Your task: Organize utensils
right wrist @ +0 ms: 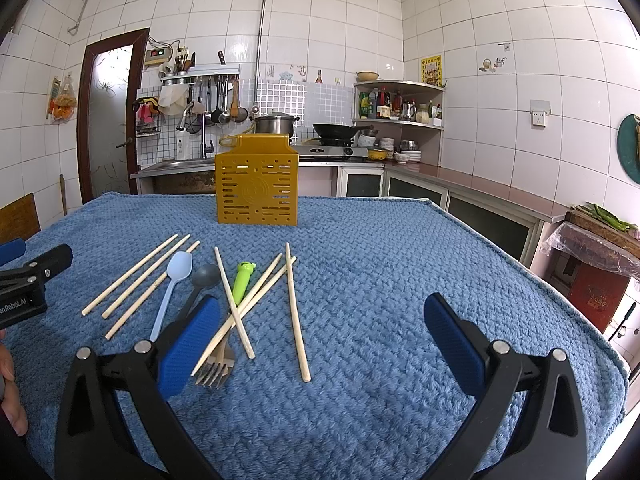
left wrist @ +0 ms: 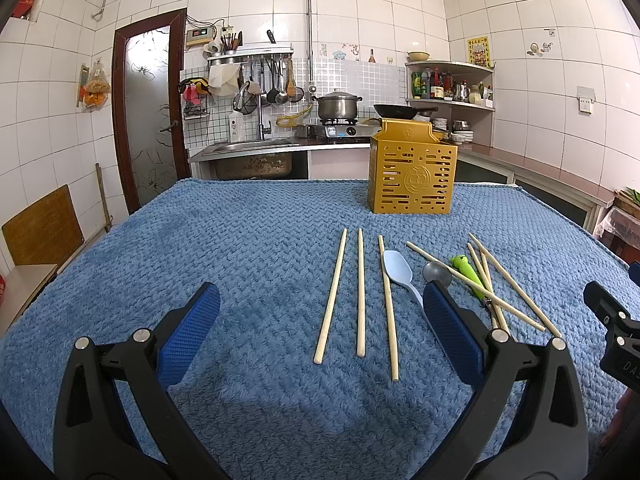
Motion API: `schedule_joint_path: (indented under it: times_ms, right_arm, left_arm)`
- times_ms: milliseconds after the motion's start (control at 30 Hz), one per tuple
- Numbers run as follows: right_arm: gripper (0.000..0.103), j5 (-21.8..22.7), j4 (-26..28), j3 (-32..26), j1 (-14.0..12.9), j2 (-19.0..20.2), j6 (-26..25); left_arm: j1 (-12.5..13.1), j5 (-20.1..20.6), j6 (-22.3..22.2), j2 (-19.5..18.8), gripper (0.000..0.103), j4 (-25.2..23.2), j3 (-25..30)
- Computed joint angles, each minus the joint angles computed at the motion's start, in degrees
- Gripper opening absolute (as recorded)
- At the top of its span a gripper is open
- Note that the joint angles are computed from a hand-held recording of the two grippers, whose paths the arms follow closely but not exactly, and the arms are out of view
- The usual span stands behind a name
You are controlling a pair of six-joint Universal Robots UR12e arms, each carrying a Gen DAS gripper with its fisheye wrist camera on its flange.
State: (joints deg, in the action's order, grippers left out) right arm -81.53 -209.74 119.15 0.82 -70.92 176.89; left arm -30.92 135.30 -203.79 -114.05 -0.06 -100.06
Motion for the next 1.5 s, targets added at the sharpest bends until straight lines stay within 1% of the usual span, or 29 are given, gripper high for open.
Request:
schedule_joint_path:
  times_ms: [500,600,633,1500]
  right_arm:
    - [0.099,-0.05,0.12,-0.28,0.02,0.42,-0.11]
    - [0.099,-0.08,0.15,-0.30,0.04,0.37,-0.11]
    - [0.099,-0.10,0.21,-0.33,0.06,0.35,-0.12]
    - [0.099,-0.10,0.40,-0.25,0.09,0.27,0.09]
  left_arm:
    - [0.00,0.01,-0.05,0.03,0.098,-0.04,-0.02]
    - [-0.09,0.09,-0.15,0.03,0.098,-0.84,0.74]
    - [-0.08,0.07,-0.20,0.68,0.098,-1.07,0.30]
    - [-0.08,0.06,-0.16,0.73,0.098,-1.01,0.22]
